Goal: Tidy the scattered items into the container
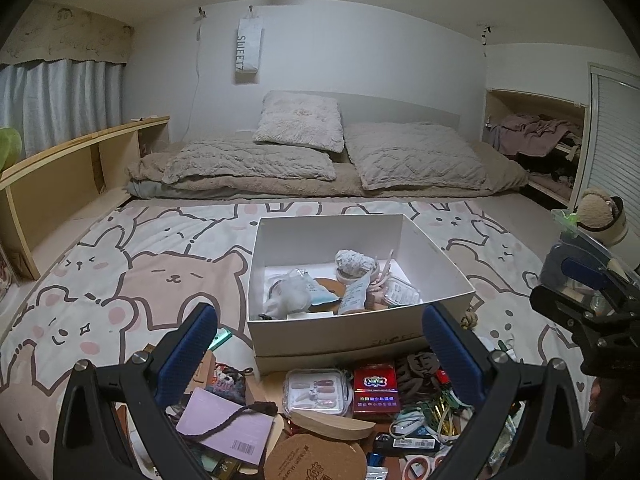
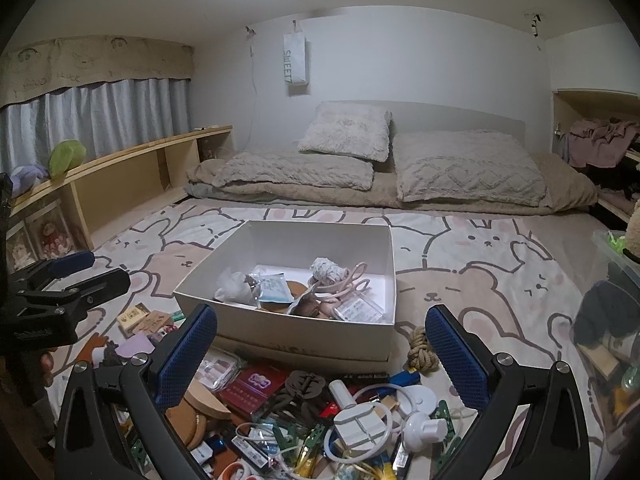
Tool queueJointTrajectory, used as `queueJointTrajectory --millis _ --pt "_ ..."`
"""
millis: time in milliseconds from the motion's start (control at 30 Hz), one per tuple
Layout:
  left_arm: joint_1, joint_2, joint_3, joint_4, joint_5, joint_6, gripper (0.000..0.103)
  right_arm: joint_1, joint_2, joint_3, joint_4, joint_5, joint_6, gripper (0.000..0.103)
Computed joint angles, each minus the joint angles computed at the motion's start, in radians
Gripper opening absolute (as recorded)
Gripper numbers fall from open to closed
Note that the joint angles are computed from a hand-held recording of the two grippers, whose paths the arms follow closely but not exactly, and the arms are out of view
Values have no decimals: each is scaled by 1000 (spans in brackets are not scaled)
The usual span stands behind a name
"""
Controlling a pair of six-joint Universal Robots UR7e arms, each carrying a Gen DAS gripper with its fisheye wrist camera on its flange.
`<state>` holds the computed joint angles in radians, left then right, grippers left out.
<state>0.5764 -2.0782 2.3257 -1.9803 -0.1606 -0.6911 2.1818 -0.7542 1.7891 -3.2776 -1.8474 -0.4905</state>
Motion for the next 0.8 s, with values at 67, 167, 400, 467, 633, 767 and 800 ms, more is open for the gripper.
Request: queueJointTrajectory --millis 67,167,400,467,633,767,800 --pt "-3 -2 -6 39 1 -28 103 0 0 -1 2 -3 1 103" --pt "-7 -2 -11 71 0 -53 103 0 0 -1 3 -5 1 103" --pt "-14 -6 -2 66 15 -42 103 -6 -2 -2 12 -2 19 103" --pt "-15 -6 0 66 18 -41 103 -6 -1 -3 12 -5 19 103" --pt "-11 -1 1 61 23 -32 103 -6 0 -3 11 -6 25 103" --pt "-7 4 -12 128 35 -84 103 -7 0 -3 11 -4 27 103" --pt "-6 4 -14 134 35 -93 103 -7 0 -3 10 -4 27 103"
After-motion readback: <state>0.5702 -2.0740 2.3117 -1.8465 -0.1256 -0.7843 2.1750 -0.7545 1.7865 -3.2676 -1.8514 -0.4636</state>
